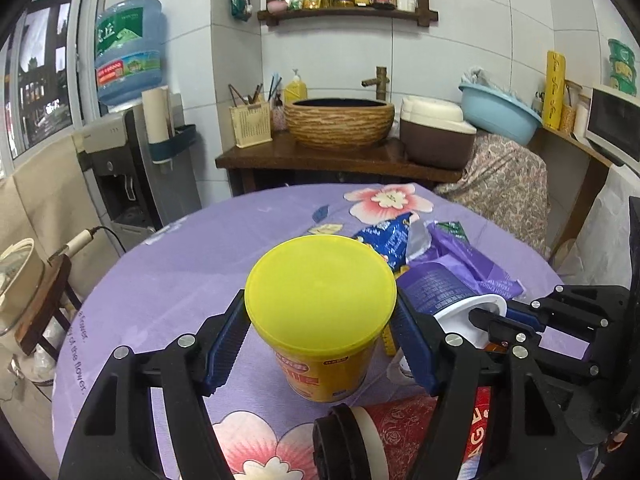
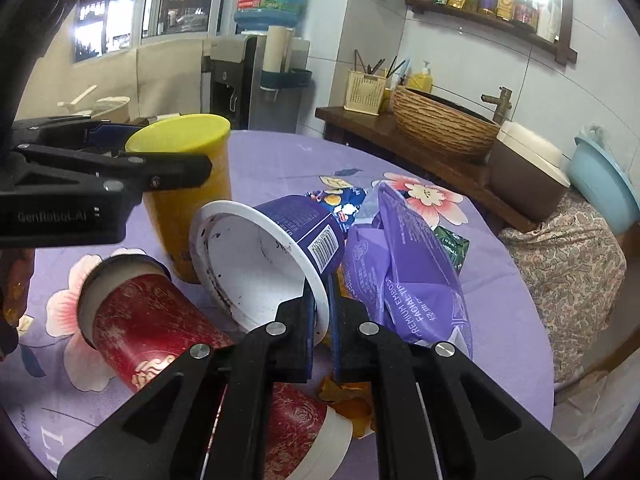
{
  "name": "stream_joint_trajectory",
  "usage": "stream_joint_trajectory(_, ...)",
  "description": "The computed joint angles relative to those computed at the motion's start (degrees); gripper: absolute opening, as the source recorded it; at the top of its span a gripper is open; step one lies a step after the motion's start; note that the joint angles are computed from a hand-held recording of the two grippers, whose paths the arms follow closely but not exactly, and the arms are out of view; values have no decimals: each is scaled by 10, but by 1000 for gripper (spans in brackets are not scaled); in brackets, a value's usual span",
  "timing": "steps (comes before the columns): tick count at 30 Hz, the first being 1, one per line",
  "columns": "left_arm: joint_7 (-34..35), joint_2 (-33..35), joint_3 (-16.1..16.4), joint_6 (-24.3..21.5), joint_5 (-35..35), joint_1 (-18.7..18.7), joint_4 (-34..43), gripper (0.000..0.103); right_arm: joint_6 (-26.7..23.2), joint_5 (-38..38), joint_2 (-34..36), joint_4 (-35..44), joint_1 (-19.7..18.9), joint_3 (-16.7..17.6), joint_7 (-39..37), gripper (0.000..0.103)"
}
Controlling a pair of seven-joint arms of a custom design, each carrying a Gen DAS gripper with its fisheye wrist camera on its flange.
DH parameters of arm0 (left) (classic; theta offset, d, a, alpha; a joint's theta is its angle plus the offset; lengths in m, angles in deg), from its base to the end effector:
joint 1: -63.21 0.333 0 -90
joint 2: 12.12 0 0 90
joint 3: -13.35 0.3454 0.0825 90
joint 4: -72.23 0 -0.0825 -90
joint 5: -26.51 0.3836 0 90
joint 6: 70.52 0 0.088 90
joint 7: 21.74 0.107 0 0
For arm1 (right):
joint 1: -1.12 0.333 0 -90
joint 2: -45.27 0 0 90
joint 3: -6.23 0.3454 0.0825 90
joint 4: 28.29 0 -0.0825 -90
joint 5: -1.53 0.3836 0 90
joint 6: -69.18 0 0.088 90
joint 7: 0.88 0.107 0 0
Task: Collect trash
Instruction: 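Carry tub and yogurt cup to the bin and open both tools to drop them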
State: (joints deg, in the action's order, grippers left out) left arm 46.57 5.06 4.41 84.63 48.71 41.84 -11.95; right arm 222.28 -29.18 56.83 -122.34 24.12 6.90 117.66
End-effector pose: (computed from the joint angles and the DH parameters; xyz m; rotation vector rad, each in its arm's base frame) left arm 0.6160 -0.3528 0.6519 -1.3258 1.9785 -1.0232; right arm 0.6160 0.2859 0.6196 -1.9111 1.4246 -0.8450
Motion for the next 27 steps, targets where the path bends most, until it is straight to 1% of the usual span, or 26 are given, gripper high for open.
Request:
stream_joint_trajectory(4, -45, -35, 14, 39, 36, -6, -42, 69, 33, -16, -30, -29, -1, -3, 34, 7)
stream_joint_trajectory(9, -112, -77, 16, 86, 75, 1, -86, 69, 76, -42, -73, -72, -13, 6, 77, 7)
stream_joint_trajectory(11, -159, -86, 22, 94, 120, -3, -92, 69, 91, -60, -92, -91, -20, 11, 98, 7)
stream_joint_trajectory(12, -191, -91, 27, 96, 156, -7, -92, 69, 96, -69, -98, -98, -24, 14, 108, 7)
stream_joint_trajectory(14, -232, -97, 25, 96, 206, -8, -89, 69, 111, -93, -115, -117, -34, 20, 138, 7)
stream_joint_trajectory(17, -247, -104, 8, 105, 219, 0, -90, 69, 130, -127, -142, -144, -53, 33, 181, 7)
stream_joint_trajectory(21, -272, -112, -6, 121, 255, -4, -90, 69, 145, -174, -186, -184, -90, 56, 239, 7)
stream_joint_trajectory(23, -260, -110, -18, 128, 244, -6, -86, 69, 147, -187, -209, -208, -110, 68, 254, 7)
stream_joint_trajectory(24, -239, -107, -27, 135, 224, -6, -83, 69, 149, -188, -222, -221, -119, 72, 258, 7)
stream_joint_trajectory(27, -205, -92, -38, 137, 198, -23, -71, 69, 153, -188, -262, -265, -152, 85, 274, 7)
